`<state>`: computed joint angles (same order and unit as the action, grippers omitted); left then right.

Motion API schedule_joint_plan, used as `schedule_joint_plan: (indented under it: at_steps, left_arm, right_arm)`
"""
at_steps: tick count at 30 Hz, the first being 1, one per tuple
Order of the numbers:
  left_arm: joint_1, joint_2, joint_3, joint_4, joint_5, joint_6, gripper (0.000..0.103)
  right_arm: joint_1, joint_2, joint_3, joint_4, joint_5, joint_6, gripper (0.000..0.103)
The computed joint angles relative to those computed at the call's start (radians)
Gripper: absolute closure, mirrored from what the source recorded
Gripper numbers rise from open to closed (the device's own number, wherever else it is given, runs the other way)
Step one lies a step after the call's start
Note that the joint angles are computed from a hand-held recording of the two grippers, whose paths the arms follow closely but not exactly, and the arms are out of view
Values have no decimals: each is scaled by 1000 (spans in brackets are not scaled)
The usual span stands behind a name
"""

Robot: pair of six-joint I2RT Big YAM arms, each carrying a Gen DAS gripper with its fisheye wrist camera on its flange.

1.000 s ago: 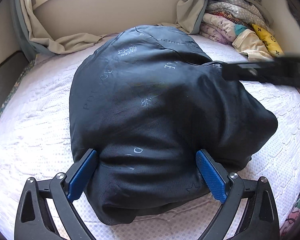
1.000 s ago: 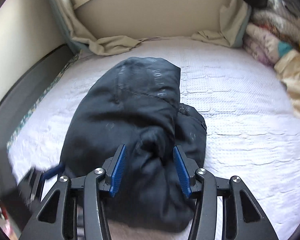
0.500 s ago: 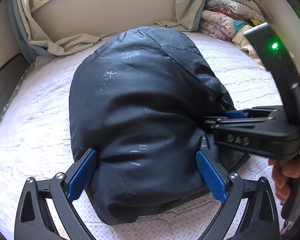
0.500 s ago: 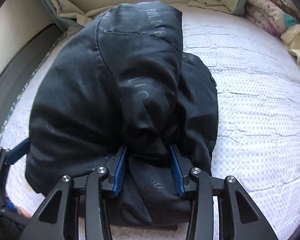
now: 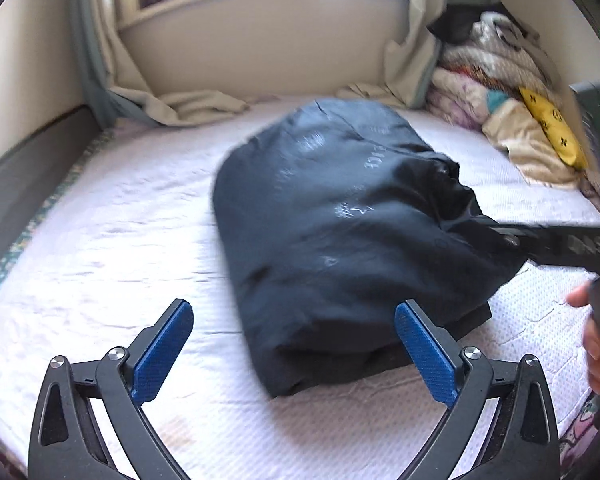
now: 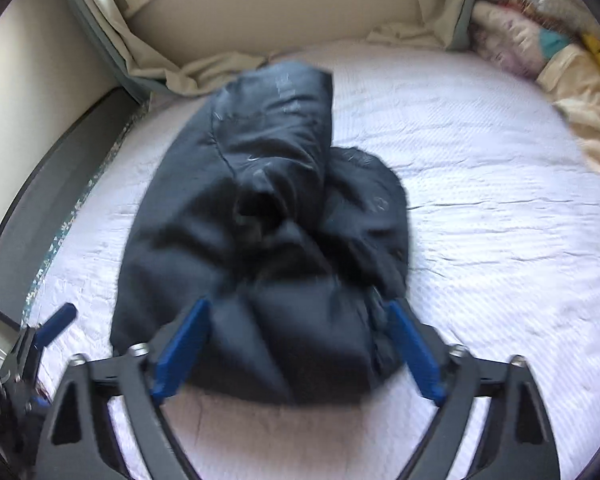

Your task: Fold large clothes

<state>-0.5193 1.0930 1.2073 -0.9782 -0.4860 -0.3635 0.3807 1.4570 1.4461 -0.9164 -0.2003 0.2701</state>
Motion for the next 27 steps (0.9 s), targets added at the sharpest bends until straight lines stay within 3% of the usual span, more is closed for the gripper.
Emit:
schedule_joint_plan:
  at_steps: [4, 10, 16, 22, 27]
  left_arm:
    - [-55, -64, -32, -43, -87, -56, 1]
    - [-167, -90, -51, -121, -163, -139, 1]
    - [-271, -41, -16, -271, -317, -268, 1]
    - [-265, -80, -47, -269, -253, -332, 1]
    - [-265, -81, -55, -291, -281, -353, 1]
  right_arm:
    - [28, -128, -95, -30, 57, -23, 0]
    - [110, -262, -218, -4, 243, -45, 0]
    - [163, -329, -280, 11, 282, -53, 0]
    - [189, -358, -319, 29, 310, 8, 0]
    - [184, -360, -321, 26, 316, 34, 0]
